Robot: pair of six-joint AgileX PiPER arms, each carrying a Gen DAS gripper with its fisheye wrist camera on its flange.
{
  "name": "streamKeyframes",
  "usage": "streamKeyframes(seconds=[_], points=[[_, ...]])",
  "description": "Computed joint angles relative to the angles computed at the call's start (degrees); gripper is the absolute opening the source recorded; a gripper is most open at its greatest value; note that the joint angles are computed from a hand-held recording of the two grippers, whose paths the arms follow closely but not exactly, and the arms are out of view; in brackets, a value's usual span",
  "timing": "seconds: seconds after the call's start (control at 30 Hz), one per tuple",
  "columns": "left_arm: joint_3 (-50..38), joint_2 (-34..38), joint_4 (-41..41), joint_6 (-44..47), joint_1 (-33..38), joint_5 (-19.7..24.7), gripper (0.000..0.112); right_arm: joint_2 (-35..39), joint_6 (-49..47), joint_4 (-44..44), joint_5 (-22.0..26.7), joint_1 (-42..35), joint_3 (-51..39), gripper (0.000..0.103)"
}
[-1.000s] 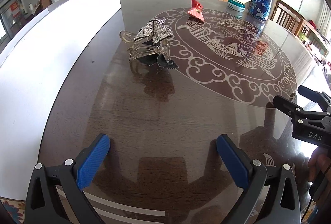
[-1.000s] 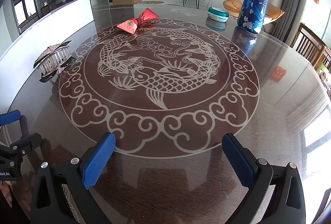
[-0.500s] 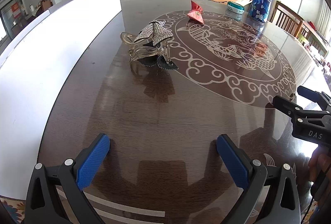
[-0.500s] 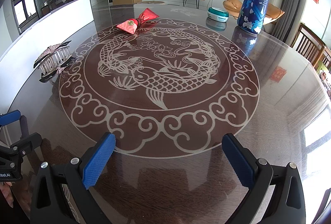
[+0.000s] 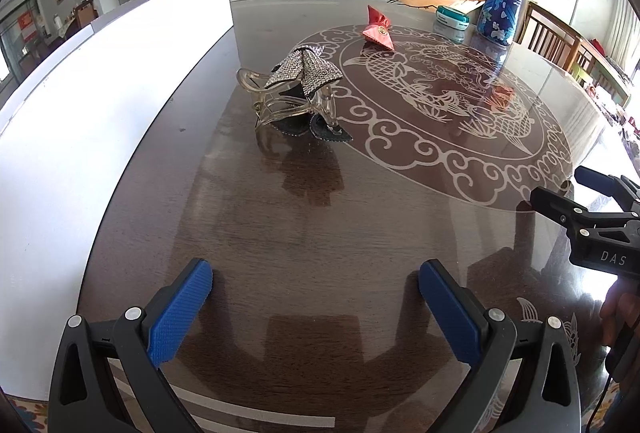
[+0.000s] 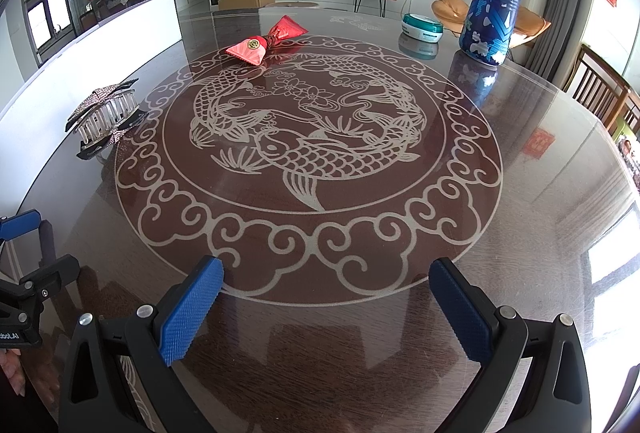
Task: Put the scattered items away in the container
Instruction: 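Lower the left gripper toward the rhinestone bow hair clip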
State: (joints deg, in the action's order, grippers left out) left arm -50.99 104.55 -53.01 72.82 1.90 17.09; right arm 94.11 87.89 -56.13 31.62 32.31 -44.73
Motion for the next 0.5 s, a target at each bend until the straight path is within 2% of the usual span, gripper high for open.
streamKeyframes(seconds=[0.07, 0.17, 0.3, 0.37, 0.5], points=[[-2.26, 1.36, 3.84, -5.07, -0.45, -0.12, 0.103, -0.03, 0.07, 0.02, -0.14, -0.01, 0.07, 0.103], [-7.13, 3.83, 13.96, -15.95, -2.01, 1.60, 0.103, 0.05, 0.22, -0.14, 0.05, 0.10, 0.03, 0.103], [-16.29, 8.20, 25.69, -26.33, -3.23, 8.30, 0.103, 0.03, 0.26, -0.06, -0.13, 0.09, 0.07, 0.103], [-19.75, 10.10, 28.49, -29.80, -3.49, 9.82, 0.103, -0.12, -0.03, 0.04, -0.33, -0.13, 0.15, 0.103], [-23.57, 12.58, 29.09, -31.43, -4.00, 10.10, 0.103, -0.09, -0.01, 0.10, -0.36, -0.08, 0.11, 0.103]])
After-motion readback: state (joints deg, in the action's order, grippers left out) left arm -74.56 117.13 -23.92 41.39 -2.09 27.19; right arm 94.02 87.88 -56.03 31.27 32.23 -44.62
